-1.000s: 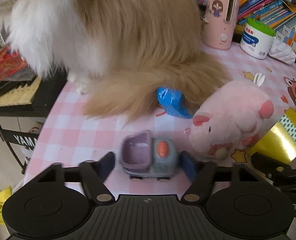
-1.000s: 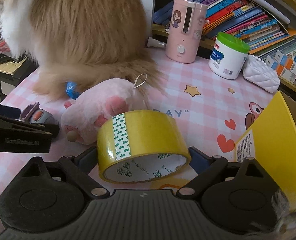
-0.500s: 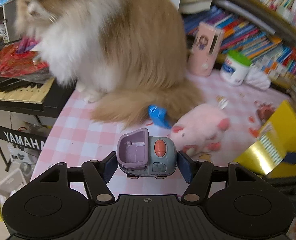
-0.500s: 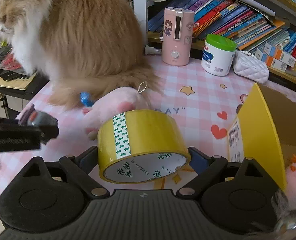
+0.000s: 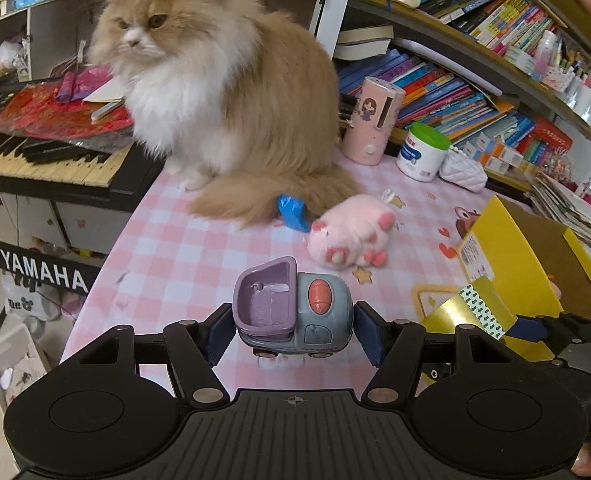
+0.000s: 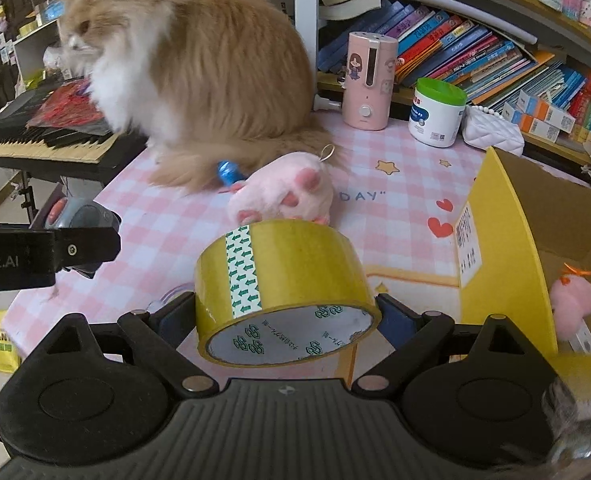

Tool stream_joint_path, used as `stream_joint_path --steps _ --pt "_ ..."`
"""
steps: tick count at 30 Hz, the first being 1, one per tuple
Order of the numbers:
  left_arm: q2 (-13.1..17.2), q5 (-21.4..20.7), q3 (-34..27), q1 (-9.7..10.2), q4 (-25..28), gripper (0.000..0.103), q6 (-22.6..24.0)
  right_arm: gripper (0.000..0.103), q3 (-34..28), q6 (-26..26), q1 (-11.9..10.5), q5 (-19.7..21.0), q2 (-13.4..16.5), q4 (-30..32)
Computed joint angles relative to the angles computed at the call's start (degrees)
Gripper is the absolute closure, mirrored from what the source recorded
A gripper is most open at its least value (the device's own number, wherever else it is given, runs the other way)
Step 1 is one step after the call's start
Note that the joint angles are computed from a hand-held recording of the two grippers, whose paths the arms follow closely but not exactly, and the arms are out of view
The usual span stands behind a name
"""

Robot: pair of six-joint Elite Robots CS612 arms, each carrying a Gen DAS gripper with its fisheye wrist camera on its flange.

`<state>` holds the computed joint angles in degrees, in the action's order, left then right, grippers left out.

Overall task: Organize objects
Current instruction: 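Lift the tape roll and toy car and carry both toward the yellow box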

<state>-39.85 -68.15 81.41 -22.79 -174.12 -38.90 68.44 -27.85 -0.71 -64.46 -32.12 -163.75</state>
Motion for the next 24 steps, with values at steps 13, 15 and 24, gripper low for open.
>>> stream_joint_path --steps 13,15,24 --pt "-5.86 -0.4 12.17 -3.5 -5.47 0.039 -1.47 0.009 16.77 0.35 -1.73 1.11 -8.03 -8.14" --pt "-6.57 -0.47 13.57 -4.11 -6.01 0.039 -1.14 0.009 19.17 1.02 -2.07 1.02 -9.07 -9.61" --pt "-7.98 -2.86 16.66 -6.1 -7.35 0.039 2.26 0.009 27.6 4.0 -3.97 0.59 -12.59 -14.86"
